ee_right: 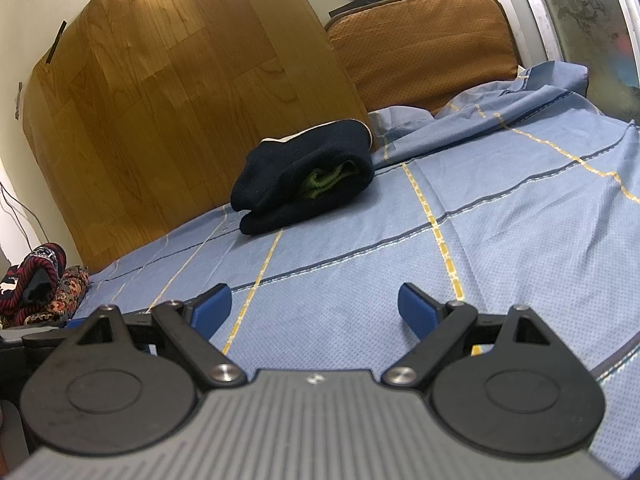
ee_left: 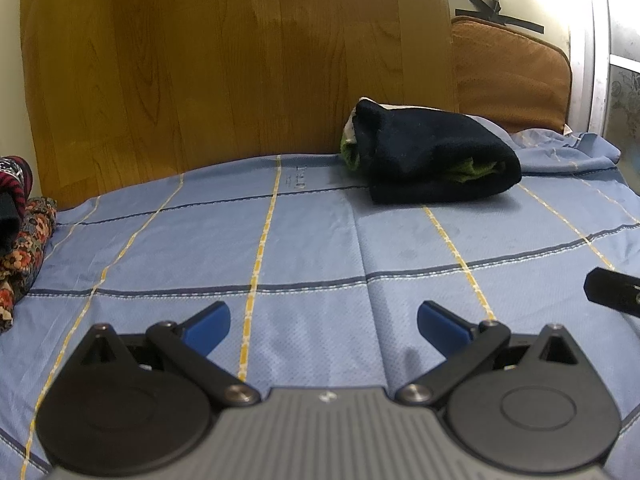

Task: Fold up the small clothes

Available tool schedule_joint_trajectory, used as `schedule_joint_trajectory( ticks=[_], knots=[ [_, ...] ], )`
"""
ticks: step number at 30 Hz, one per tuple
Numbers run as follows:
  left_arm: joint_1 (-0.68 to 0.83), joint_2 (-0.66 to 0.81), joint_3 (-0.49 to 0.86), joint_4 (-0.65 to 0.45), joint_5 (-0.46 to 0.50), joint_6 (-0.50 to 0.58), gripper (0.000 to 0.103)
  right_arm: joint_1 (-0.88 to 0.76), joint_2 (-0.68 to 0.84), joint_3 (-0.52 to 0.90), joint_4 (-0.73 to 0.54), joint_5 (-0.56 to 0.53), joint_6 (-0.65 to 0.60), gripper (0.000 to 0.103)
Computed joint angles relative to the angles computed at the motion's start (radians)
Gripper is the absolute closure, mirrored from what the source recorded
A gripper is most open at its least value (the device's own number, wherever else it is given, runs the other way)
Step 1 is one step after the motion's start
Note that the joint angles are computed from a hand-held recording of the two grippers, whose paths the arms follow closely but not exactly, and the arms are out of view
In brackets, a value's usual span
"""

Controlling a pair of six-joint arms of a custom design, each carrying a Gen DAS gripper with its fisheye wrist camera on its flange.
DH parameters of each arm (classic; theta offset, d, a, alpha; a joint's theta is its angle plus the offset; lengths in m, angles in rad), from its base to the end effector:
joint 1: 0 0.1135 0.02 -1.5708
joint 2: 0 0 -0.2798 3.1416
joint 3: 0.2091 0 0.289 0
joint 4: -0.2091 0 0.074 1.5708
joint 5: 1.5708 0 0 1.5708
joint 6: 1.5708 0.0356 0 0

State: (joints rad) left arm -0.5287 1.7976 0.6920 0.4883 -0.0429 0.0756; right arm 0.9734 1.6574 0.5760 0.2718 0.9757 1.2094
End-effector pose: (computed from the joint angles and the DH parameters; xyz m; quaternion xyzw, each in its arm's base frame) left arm 0.3053 -0.1766 0.0970 0.2549 0.8510 -0.0845 0.4513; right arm 0.1902 0.2272 0.1029 0.2695 0.7939 0.0904 0.5375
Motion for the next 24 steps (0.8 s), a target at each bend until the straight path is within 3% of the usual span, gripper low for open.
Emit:
schedule_joint_trajectory(
  ticks=[24],
  knots=[
    [-0.006,0.022,0.037,-0.061,-0.038,0.001,0.000,-0.008,-0.013,-0.023,0.032,-0.014,-0.020,0.011]
  ],
)
